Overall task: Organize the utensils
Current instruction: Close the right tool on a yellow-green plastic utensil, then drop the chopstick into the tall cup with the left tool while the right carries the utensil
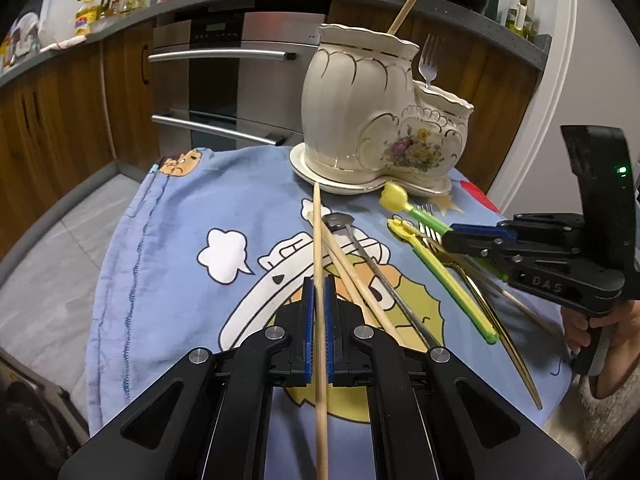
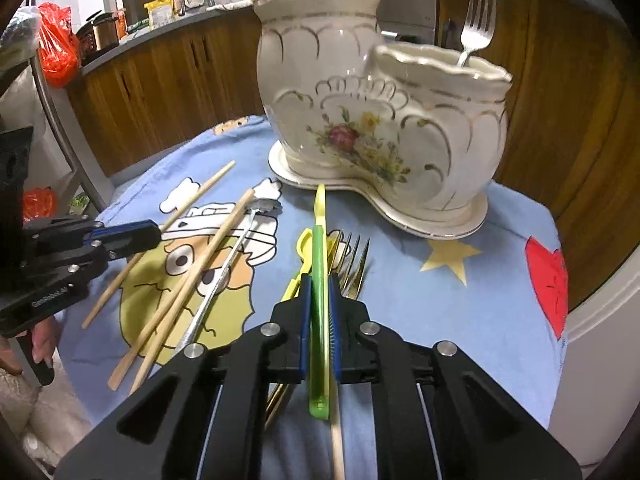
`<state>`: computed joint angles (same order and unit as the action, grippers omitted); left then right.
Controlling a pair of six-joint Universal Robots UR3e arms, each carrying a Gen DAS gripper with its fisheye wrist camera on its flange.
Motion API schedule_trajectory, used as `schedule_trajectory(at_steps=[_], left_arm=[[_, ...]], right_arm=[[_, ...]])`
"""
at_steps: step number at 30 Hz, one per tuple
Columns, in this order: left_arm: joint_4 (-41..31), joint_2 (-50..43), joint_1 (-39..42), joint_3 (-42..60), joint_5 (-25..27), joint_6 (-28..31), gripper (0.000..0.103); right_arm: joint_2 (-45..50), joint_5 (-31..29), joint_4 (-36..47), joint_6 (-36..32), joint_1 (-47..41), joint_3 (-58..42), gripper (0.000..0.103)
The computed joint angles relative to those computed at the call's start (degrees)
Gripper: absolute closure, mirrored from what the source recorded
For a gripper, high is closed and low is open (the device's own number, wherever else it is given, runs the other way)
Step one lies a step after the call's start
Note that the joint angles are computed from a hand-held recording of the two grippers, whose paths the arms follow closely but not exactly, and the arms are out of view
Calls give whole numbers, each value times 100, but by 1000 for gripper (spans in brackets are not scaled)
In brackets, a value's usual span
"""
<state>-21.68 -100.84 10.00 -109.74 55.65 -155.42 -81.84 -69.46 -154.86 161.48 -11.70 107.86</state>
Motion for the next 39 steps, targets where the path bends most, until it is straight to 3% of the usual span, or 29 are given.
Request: schedule_trajectory(at_steps=[8, 12, 19, 22, 23, 27, 39], left_arm=[[93, -12, 49, -10, -127, -86, 98], [418, 138, 247, -199, -600, -266, 98], [1894, 208, 717, -337, -1550, -1315, 98], [2347, -226, 726, 351, -1923, -2085, 98], [2491, -406, 615, 688, -1822, -2304, 98], [2045, -1064, 128, 2179, -1554, -2463, 98], [1068, -3981, -593, 7172, -1129, -3788, 98]], right_arm=[[-759, 688, -335, 185, -542, 739, 95], [-1184, 1784, -1055, 404, -1114, 1238, 95], [-926, 2349, -2804, 1495, -1497, 1470, 95], [-442, 2704, -3623, 2362, -1675, 1082, 95], [-396, 2826, -3635, 2485, -1744, 971, 95], [364, 3195, -3418, 2932, -1762, -128, 95], [2266, 2479, -3222, 3281, -1313, -2579, 95]])
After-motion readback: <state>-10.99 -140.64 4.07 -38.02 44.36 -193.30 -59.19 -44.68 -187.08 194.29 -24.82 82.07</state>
